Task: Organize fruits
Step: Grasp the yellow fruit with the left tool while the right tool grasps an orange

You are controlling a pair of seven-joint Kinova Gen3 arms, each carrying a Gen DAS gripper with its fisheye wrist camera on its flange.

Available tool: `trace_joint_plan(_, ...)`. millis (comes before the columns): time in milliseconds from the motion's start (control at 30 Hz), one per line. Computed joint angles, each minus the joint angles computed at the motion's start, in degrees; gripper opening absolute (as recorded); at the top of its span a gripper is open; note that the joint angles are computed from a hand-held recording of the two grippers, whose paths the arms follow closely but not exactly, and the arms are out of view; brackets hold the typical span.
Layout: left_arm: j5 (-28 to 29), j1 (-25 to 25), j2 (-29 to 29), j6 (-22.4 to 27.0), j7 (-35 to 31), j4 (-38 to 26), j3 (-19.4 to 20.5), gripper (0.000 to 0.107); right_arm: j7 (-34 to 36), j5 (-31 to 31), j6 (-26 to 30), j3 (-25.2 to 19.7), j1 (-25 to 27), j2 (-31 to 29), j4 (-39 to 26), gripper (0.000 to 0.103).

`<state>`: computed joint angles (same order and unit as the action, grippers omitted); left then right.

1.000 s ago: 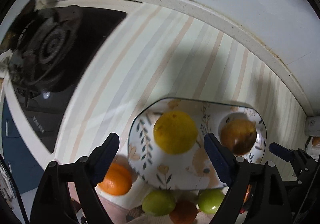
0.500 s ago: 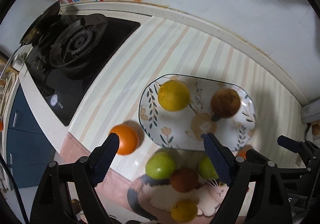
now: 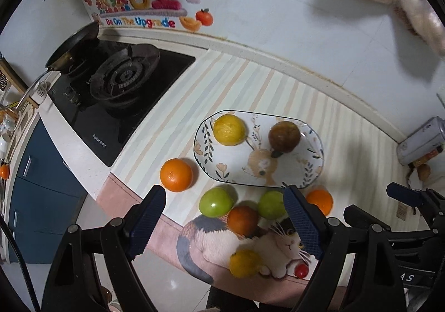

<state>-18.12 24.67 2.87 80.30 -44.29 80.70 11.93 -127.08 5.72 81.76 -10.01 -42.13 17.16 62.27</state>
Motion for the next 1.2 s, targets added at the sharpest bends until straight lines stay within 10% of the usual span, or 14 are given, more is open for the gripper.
trace_joint_plan(667,-2.5,2.9,-5.5,4.9,6.7,-3.8,5.6,0.086,-3.7,2.8,2.4,-3.3,-0.5,-9.0,0.8,0.095)
trace_joint_plan(1200,5.6,0.0,-0.4,-0.9,3.6,8.2,1.6,0.103,-2.3,-10.2,-9.8,-0.9,9.0,-4.5,16.2,0.095)
